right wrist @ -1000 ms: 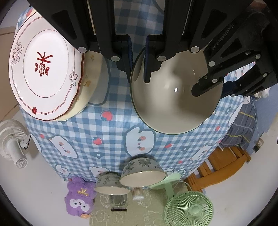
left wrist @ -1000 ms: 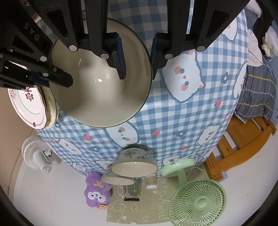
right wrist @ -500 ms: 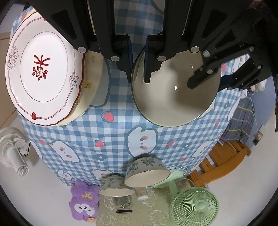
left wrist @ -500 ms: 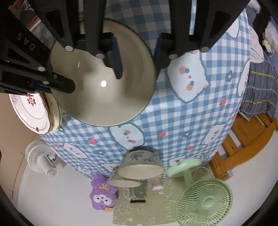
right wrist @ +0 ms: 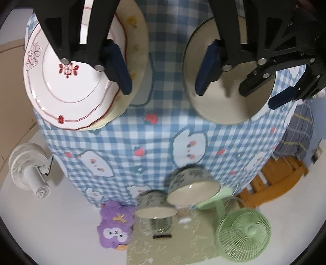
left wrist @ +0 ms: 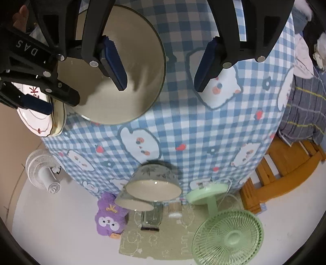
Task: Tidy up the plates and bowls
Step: 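Lower the bowl onto the plate stack and open both tools, then withdraw both tools and move them toward the next cream floral bowl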
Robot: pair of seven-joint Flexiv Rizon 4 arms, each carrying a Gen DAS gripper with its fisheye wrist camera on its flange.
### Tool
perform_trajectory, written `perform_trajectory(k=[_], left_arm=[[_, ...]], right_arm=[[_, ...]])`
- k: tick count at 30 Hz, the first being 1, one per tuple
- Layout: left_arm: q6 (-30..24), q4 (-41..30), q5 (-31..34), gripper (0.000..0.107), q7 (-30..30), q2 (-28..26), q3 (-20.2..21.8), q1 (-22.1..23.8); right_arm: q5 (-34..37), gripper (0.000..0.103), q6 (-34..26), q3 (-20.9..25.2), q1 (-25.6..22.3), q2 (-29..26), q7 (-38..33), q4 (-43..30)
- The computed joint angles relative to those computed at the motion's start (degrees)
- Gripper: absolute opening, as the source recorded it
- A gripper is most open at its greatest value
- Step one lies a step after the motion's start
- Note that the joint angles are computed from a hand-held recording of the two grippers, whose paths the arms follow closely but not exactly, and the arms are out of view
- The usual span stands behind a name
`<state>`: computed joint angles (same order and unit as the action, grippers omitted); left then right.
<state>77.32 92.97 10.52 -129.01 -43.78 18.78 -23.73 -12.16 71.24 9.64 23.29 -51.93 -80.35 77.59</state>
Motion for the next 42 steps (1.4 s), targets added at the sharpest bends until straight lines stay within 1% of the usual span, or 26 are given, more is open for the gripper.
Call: perform_trajectory(k=[3, 7, 12, 16, 21, 25, 28, 33, 35, 38, 42], left_arm=[[-0.77, -1.03, 0.85, 0.075, -0.10, -0.06, 1.08, -0.73], [-1.57, -2.22, 1.90, 0.077, 0.03, 0.07, 1.35, -0.68], [-2.54, -3.86, 3.60, 0.081, -0.76, 0.33, 2.01, -0.81], [-3.20, -4.76, 4.45, 0.083, -0.72, 0.78, 1.36, -0.08], [-4.63, -5.88, 5.05, 0.087, -0.23, 1.47, 0.24, 1.01], [-5.60, -7.02, 6.16, 0.089, -0.37, 1.91, 0.15, 1.25], [-6.69, -7.85, 6.93, 0.093, -0.89, 2.38, 0.15, 1.39], [-7.75, -9.31, 8.56, 0.098, -2.13, 2.99, 0.28, 1.76], [-8.52, -10.01, 9.28, 0.099, -2.56, 3.09, 0.24, 1.87], [-9.20, -10.67, 9.57, 0.099, -2.19, 3.43, -0.92, 2.94], [-9.94, -12.03, 10.47, 0.099, -2.10, 3.46, -1.24, 3.46]], right_arm=[[-0.83, 0.069, -0.57, -0.69, 0.44, 0.12, -0.35, -0.64], [-1.46, 0.069, -0.91, -1.32, 0.75, 0.24, -0.50, -1.56], [-1.38, 0.070, -2.30, -1.09, 0.57, 0.32, -1.05, -3.07], [-1.63, 0.070, -3.66, -1.40, 0.74, 0.28, -1.49, -4.81], [-2.21, 0.070, -3.14, -2.07, 1.07, 0.71, -2.43, -5.47], [-2.11, 0.070, -4.43, -1.61, 0.85, 0.72, -3.41, -7.09], [-1.99, 0.070, -4.97, -1.69, 0.95, 0.54, -3.90, -8.38], [-1.69, 0.070, -3.92, -1.71, 1.07, 0.26, -5.29, -9.73], [-1.77, 0.070, -4.33, -1.63, 1.13, -0.07, -5.82, -10.82], [-1.23, 0.071, -5.71, -0.91, 0.84, -0.77, -7.05, -12.95], [-0.67, 0.075, -5.99, -1.28, 1.09, -1.55, -7.84, -15.33]])
